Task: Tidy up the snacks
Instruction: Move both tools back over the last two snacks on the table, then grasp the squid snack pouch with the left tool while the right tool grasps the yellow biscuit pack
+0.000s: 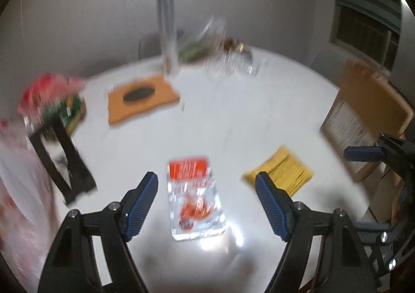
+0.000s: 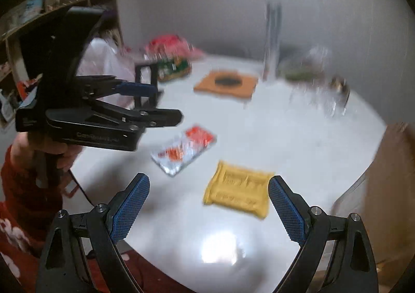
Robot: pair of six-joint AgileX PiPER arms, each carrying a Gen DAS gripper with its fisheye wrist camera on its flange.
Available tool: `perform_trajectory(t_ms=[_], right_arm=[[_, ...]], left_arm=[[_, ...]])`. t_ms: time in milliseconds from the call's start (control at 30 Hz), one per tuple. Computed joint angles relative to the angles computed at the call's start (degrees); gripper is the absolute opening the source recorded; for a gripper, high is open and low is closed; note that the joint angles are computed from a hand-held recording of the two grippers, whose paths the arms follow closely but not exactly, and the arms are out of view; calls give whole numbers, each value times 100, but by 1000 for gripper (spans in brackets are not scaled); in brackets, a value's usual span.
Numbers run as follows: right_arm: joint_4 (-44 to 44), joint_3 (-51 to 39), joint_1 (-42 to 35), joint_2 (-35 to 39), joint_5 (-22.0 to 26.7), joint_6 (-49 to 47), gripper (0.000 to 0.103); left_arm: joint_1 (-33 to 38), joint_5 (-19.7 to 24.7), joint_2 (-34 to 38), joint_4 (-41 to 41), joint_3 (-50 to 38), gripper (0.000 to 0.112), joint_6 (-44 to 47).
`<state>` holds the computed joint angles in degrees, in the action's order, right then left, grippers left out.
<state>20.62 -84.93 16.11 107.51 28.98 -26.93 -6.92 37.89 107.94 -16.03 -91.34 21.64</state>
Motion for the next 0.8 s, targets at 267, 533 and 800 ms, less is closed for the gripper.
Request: perform_trajectory(t_ms=[267, 533, 800], right_arm=[[968, 291, -353, 559, 35, -196, 81], [489, -674, -383, 1149, 364, 388, 80], [-74, -2385, -349, 2136, 1012, 1091, 81]], left_arm=[[57, 153, 910, -81, -325, 72, -89], [-26, 243, 1349, 395, -826, 71, -590], [113, 463, 1586, 421, -1259, 71, -682]])
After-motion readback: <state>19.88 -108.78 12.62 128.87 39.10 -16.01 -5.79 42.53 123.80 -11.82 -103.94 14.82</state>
